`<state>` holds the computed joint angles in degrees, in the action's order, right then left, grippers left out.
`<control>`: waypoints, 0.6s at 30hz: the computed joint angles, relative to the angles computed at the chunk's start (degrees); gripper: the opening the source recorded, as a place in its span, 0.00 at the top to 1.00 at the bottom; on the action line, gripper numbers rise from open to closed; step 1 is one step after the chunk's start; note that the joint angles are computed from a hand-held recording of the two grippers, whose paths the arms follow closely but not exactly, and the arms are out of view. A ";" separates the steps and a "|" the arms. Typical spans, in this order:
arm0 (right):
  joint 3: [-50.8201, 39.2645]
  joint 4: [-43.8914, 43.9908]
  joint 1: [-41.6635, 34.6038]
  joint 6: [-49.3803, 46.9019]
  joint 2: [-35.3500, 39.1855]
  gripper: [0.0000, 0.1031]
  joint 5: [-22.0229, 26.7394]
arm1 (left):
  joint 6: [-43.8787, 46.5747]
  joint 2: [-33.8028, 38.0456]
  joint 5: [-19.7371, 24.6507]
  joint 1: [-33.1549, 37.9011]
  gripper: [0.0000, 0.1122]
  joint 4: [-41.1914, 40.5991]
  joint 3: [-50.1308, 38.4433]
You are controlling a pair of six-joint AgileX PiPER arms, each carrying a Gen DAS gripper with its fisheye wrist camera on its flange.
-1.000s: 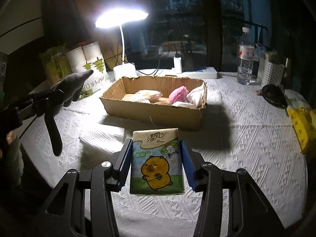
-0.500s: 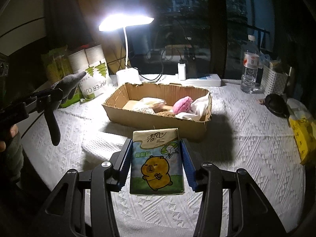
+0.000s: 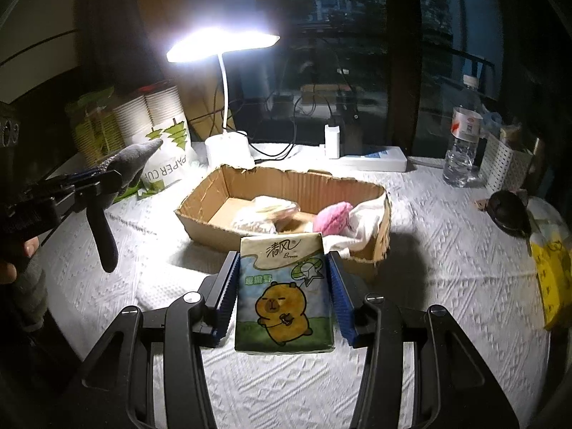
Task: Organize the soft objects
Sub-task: 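Carry the glove and tissue pack over the cardboard box with both grippers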
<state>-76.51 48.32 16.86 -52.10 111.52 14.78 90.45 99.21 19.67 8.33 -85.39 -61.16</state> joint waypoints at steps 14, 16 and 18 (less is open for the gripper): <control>-16.49 -10.97 -1.83 10.59 10.09 0.51 6.30 | -12.14 10.71 -0.67 -2.09 0.73 11.05 -13.99; -19.09 -12.27 -1.99 11.89 11.72 0.51 7.36 | -14.81 12.60 -0.42 -2.39 0.73 13.44 -16.42; -21.55 -13.05 -2.24 12.78 13.29 0.51 8.39 | -17.89 14.24 -0.19 -2.79 0.73 16.25 -18.61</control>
<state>-98.06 35.28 14.62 -39.32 124.80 23.16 72.56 113.45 19.48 5.54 -69.14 -79.77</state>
